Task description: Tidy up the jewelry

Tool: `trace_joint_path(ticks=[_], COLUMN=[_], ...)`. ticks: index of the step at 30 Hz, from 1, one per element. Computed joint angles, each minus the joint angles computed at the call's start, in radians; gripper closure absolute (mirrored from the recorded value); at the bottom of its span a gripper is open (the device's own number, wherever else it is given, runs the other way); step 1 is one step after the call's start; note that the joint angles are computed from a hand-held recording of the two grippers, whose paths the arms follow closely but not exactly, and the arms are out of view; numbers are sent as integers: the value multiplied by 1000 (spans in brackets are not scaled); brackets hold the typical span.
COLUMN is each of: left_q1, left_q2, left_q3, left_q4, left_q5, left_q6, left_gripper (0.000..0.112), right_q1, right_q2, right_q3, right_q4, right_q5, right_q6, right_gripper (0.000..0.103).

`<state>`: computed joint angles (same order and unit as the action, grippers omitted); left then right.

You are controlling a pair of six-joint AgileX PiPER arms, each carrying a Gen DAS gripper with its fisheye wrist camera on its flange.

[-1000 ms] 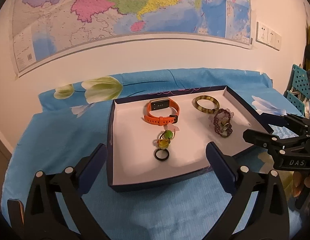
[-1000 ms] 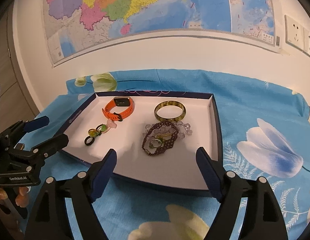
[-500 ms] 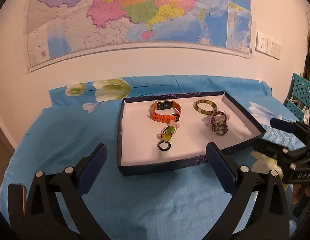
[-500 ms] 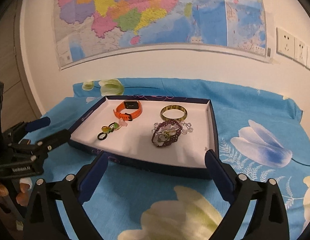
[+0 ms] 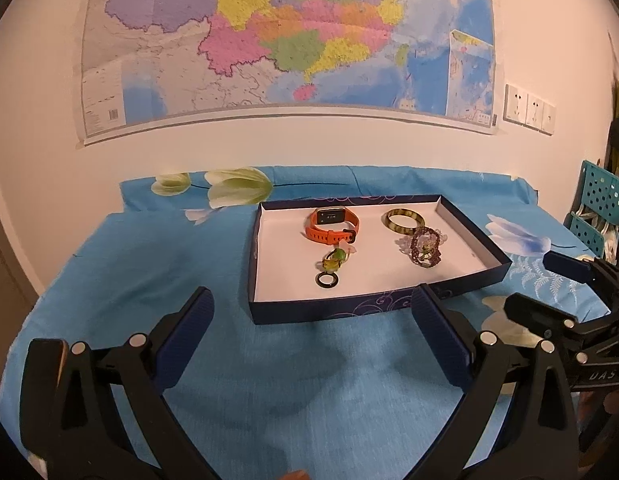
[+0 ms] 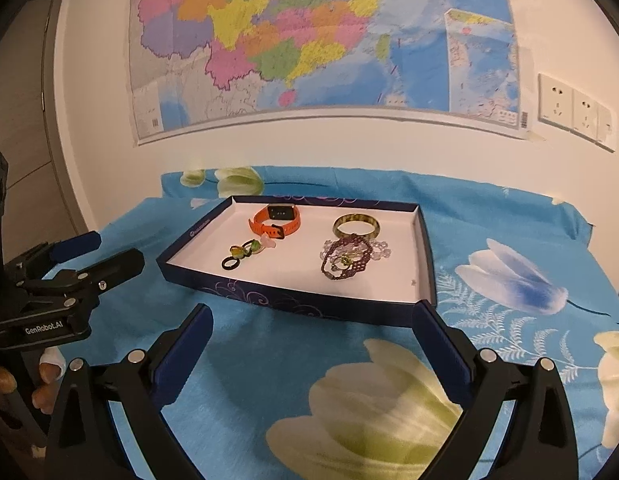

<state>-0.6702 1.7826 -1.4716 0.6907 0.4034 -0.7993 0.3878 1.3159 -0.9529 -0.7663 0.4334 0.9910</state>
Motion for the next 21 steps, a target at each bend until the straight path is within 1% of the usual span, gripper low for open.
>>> trace_joint_path(ticks=[3,5,9,13,21], left_q1=[-16,-31,-53,-64,-86], left_q2=[-25,-51,-100,-142,-205], left_q3=[28,64,126,179,249], left_q4=[62,145,273,398,561], left_q5=[7,5,-3,-13,7], left_q6=[-60,-142,-272,-406,-579], left_gripper=[15,15,15,15,15], right_q1=[15,37,104,158,212], right_q2=[-37,-61,-102,-127,-151], right_q3=[21,38,58,71,88], right_q4=[-29,-91,-214,-287,-334], right_q5=[9,26,97,143,185], right_q6=[48,117,228,294,347], right_gripper=[7,7,7,7,7])
